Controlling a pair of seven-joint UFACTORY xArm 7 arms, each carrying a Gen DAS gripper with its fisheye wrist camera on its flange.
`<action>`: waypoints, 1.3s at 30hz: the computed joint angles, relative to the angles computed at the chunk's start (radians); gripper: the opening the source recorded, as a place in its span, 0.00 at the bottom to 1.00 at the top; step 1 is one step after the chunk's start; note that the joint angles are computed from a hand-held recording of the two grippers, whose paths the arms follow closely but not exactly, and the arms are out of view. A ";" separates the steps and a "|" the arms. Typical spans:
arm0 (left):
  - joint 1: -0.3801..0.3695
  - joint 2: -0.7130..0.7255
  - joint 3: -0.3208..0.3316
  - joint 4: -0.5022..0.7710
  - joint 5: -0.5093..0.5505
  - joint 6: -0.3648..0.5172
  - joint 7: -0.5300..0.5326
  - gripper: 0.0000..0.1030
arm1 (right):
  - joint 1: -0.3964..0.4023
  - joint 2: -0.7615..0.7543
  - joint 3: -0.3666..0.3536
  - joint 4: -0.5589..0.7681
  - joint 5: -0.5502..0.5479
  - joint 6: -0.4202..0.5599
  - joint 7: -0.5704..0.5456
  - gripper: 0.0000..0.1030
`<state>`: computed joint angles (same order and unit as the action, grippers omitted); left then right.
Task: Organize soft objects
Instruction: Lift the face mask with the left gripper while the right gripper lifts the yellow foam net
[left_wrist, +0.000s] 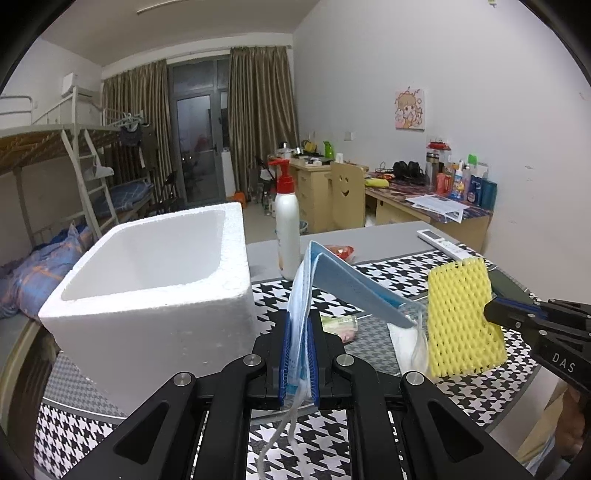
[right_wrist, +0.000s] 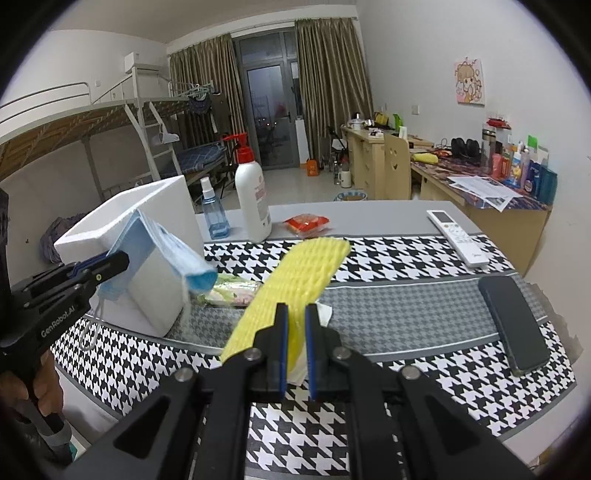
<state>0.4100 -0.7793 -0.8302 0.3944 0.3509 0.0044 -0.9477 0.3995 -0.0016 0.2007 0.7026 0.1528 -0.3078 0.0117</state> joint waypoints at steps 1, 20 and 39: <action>-0.002 -0.002 0.001 -0.001 0.000 0.000 0.000 0.10 | -0.001 -0.003 -0.001 -0.002 -0.006 -0.001 0.005 0.11; -0.063 -0.071 0.073 -0.020 -0.002 0.007 0.036 0.10 | -0.015 -0.053 0.045 -0.020 0.064 -0.058 -0.057 0.11; -0.099 -0.095 0.129 -0.017 -0.026 0.000 0.079 0.10 | -0.005 -0.068 0.083 0.000 0.184 -0.084 -0.175 0.11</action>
<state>0.3107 -0.8742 -0.7015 0.3772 0.3245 0.0042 -0.8691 0.3942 -0.0699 0.2837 0.7026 0.3365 -0.3914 -0.1632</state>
